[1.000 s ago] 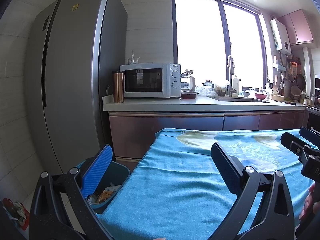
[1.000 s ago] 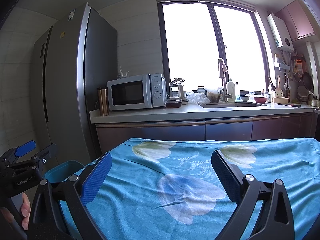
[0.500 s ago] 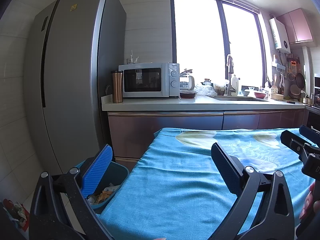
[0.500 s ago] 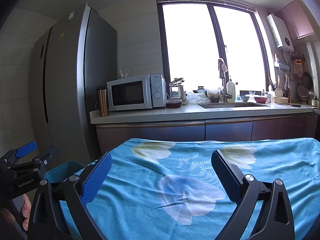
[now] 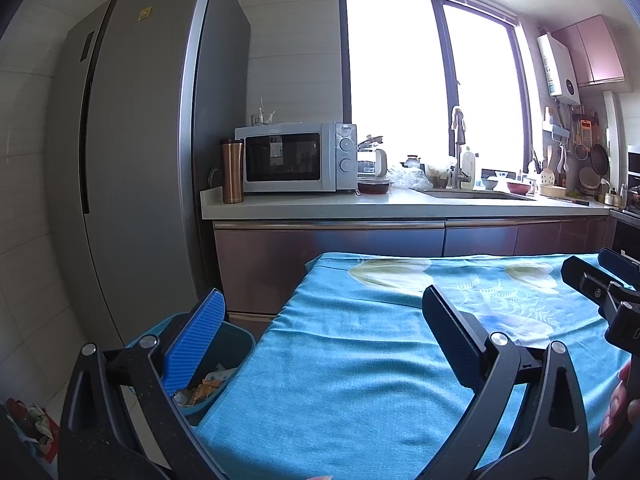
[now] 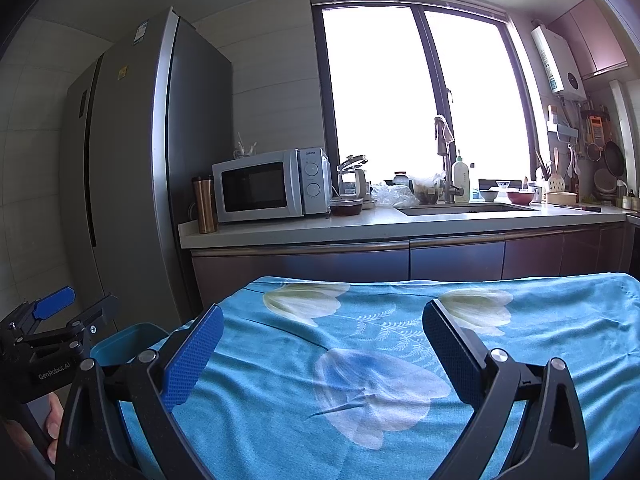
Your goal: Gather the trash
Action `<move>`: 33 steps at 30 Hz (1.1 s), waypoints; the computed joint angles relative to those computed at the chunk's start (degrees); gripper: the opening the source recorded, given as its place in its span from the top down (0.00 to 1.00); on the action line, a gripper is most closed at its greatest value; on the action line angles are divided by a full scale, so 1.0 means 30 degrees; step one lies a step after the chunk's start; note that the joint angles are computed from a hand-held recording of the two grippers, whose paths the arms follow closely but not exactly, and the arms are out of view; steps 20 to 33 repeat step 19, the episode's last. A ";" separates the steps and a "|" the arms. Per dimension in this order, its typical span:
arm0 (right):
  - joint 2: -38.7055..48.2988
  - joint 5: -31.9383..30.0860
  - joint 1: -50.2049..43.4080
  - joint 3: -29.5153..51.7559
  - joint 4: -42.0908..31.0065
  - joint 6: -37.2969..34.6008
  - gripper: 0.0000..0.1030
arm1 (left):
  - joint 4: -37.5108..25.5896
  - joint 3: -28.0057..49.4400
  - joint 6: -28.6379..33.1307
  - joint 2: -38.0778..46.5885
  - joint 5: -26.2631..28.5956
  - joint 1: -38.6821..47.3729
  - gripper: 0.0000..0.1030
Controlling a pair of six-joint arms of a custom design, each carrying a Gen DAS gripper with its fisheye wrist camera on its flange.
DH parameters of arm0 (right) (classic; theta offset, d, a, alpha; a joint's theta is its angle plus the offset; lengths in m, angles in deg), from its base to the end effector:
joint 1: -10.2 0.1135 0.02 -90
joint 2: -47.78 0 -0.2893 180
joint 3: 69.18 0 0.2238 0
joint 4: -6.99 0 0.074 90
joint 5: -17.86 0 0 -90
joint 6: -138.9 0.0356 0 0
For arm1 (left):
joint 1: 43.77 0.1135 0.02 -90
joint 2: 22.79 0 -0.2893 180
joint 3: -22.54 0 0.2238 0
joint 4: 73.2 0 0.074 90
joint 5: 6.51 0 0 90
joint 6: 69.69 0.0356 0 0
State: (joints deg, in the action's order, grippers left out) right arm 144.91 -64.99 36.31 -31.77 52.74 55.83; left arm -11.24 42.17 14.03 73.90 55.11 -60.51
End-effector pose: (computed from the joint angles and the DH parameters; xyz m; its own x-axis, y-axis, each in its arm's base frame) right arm 0.2487 0.1170 0.1809 -0.2548 0.0084 -0.9670 -0.2997 0.9500 0.0873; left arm 0.2017 -0.0430 0.1553 -0.2276 -0.0320 -0.9732 -0.2122 0.9771 0.0175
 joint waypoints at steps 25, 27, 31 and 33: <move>-0.0007 -0.1728 -0.2717 0.0250 -0.1487 -0.0238 0.06 | -0.7343 0.4420 -0.0546 0.0392 0.5407 0.0946 0.05; -0.0007 -0.1728 -0.2717 0.0250 -0.1487 -0.0238 0.06 | -0.7343 0.4420 -0.0546 0.0392 0.5407 0.0946 0.05; -0.0007 -0.1728 -0.2717 0.0250 -0.1487 -0.0238 0.06 | -0.7343 0.4420 -0.0546 0.0392 0.5407 0.0946 0.05; -0.0007 -0.1728 -0.2717 0.0250 -0.1487 -0.0238 0.06 | -0.7343 0.4420 -0.0546 0.0392 0.5407 0.0946 0.05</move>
